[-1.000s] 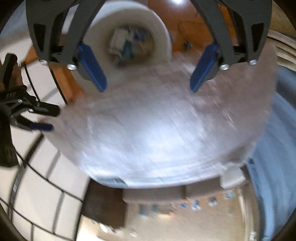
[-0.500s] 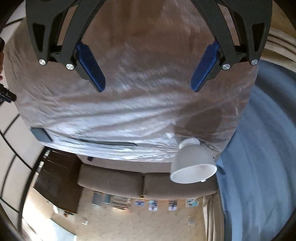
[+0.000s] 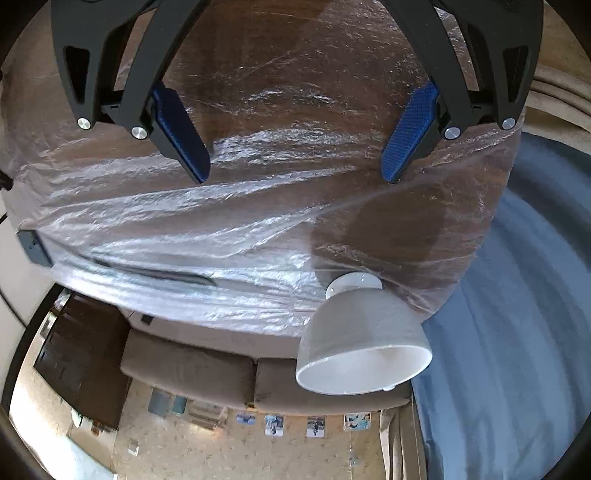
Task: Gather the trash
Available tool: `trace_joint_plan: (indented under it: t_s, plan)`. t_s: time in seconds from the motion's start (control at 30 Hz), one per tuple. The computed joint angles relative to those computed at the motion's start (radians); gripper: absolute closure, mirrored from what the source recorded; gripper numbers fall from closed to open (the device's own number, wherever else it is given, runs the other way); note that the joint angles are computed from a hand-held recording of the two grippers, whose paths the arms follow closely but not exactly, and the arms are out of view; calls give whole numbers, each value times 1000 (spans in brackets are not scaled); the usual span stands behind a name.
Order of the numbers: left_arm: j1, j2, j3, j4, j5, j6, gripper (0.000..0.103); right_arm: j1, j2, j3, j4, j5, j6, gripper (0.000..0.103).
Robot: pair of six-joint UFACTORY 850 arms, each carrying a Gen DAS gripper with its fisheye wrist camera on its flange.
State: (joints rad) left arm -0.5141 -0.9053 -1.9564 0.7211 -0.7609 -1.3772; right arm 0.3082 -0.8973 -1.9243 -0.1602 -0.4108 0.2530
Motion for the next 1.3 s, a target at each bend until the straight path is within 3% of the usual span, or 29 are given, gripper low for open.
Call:
trace_joint_plan:
  t_s: [0.4, 1.3]
  plan:
    - [1, -11, -21, -20, -23, 30, 1, 11, -7, -5, -80, -9, 71, 4]
    - [3, -25, -45, -29, -31, 42, 1, 13, 1, 7, -77, -4, 67, 4]
